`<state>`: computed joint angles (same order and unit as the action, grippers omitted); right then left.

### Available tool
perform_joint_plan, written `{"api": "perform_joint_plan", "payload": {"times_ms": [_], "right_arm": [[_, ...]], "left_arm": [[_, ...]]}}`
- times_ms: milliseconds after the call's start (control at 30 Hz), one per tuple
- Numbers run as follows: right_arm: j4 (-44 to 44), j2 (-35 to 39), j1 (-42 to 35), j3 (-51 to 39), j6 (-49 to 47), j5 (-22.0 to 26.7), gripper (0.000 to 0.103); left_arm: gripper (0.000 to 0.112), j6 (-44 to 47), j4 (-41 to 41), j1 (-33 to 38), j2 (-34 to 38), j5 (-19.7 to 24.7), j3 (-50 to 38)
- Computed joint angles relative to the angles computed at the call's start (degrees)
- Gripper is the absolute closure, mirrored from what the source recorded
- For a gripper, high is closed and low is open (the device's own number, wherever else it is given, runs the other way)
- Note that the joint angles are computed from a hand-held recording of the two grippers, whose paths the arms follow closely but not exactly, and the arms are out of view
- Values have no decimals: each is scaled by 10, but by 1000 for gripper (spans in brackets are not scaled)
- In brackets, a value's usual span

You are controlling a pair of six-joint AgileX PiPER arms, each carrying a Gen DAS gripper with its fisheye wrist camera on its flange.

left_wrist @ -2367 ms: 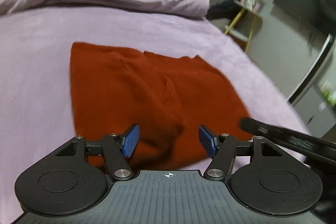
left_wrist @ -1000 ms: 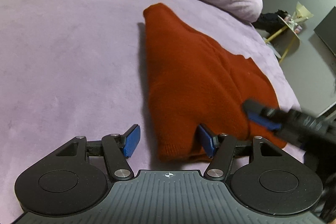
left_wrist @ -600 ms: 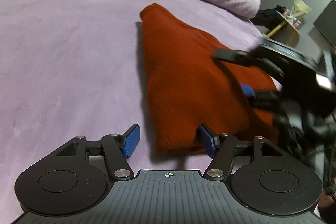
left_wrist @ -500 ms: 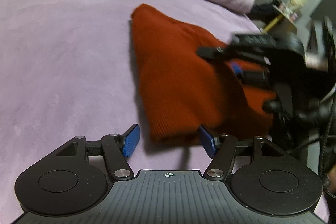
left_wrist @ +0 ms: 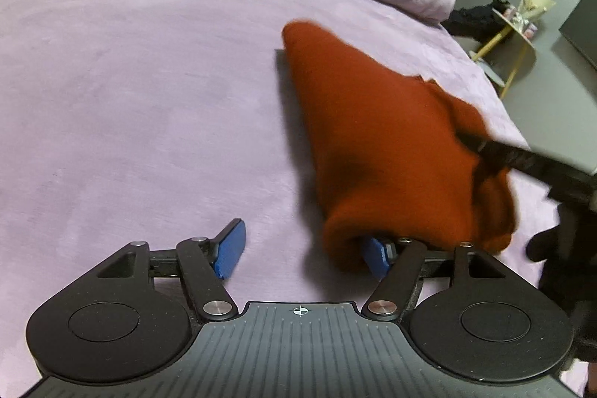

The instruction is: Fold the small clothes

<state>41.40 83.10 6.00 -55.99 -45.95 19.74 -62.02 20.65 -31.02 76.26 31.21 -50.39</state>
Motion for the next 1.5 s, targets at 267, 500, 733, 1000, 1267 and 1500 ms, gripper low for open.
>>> {"api": "perform_joint_plan", "payload": {"times_ms": [267,500,733,1000,1267,1500], "right_arm": [[209,102,-175,-46,-61,219,63],[90,76,-77,-51,-54,105,84],[-119,37,-22,-2,29,-79,83],[182,13,-234,3,-112,170,53],[198,12,-326,39,-119,327,54],[301,53,-347,34,-74,406,81]], "left_arm": [[43,24,-4,-11,34,17,-30],[41,-27,49,-50,50,72,-59],[41,-68,61,-69,68,96,-80],[42,-58,39,-53,48,77,-65],[43,-71,46,-63,66,102,-94],[44,-79,77,-59,46,112,-84]]}}
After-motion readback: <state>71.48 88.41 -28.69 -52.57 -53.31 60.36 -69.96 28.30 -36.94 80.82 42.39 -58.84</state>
